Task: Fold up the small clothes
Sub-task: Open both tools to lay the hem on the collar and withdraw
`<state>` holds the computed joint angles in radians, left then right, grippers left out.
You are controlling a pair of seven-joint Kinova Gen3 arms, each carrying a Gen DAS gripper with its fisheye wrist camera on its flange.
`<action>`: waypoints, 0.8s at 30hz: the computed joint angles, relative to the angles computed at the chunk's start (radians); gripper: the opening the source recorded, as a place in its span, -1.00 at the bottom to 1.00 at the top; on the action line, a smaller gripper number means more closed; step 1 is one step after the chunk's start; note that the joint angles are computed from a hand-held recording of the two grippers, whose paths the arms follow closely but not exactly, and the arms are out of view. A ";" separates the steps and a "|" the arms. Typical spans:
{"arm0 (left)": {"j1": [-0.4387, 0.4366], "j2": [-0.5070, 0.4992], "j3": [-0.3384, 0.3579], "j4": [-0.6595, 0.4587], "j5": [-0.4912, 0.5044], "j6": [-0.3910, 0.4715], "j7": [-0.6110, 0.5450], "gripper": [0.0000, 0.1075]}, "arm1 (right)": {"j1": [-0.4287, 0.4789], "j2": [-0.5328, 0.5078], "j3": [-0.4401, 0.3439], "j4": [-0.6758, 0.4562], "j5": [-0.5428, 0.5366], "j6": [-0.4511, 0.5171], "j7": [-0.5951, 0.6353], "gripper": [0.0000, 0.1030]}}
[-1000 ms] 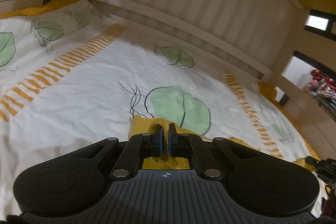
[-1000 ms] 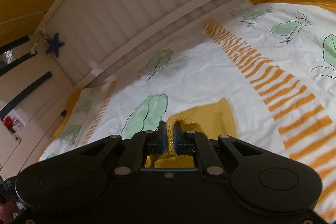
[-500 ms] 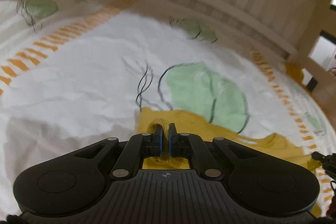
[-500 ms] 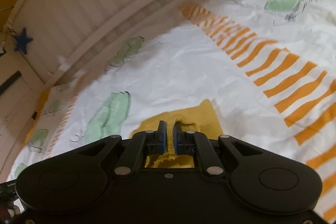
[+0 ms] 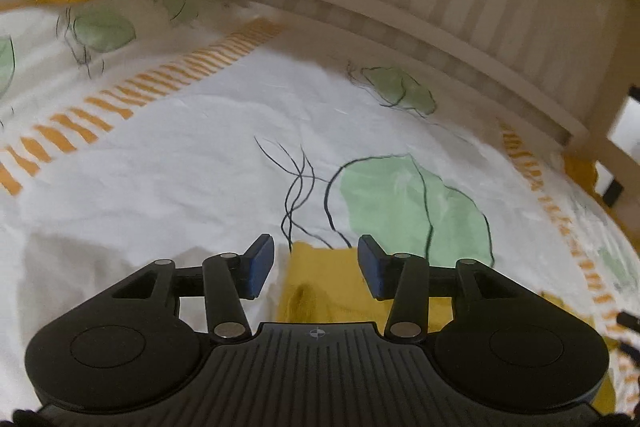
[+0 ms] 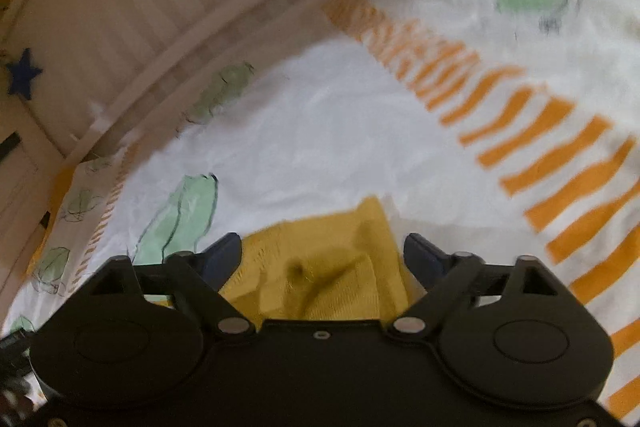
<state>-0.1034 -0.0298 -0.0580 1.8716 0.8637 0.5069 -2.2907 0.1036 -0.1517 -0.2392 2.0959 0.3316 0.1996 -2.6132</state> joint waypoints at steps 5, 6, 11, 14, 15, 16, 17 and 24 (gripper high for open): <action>0.015 -0.056 -0.015 0.033 -0.098 0.118 -0.142 -0.16 | -0.009 -0.050 -0.078 -0.039 0.109 0.158 0.052 0.72; 0.027 -0.064 -0.012 0.046 -0.130 0.116 -0.166 -0.16 | -0.046 -0.052 -0.073 -0.046 0.150 0.189 0.065 0.72; 0.054 -0.026 0.001 0.042 -0.195 0.169 -0.170 -0.16 | -0.194 -0.016 -0.071 -0.089 0.223 0.311 0.224 0.39; 0.063 0.004 0.028 0.037 -0.220 0.117 -0.159 -0.16 | -0.273 0.032 -0.023 -0.115 0.187 0.339 0.304 0.31; 0.064 0.017 0.034 0.027 -0.216 0.107 -0.161 -0.16 | -0.280 0.047 -0.019 -0.119 0.189 0.340 0.308 0.31; 0.064 0.032 0.040 0.010 -0.219 0.105 -0.150 -0.16 | -0.291 0.059 -0.011 -0.120 0.203 0.337 0.295 0.31; 0.062 0.044 0.045 -0.001 -0.222 0.104 -0.142 -0.16 | -0.299 0.073 0.004 -0.126 0.208 0.327 0.292 0.31; 0.068 0.163 0.099 -0.141 -0.348 0.090 0.035 -0.16 | -0.330 0.173 0.120 -0.246 0.104 0.336 0.385 0.35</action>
<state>-0.0350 0.1330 0.0412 1.7305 0.5158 0.5972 -2.2553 -0.2264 0.0214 -0.1188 1.8502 0.4354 0.5353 -2.2287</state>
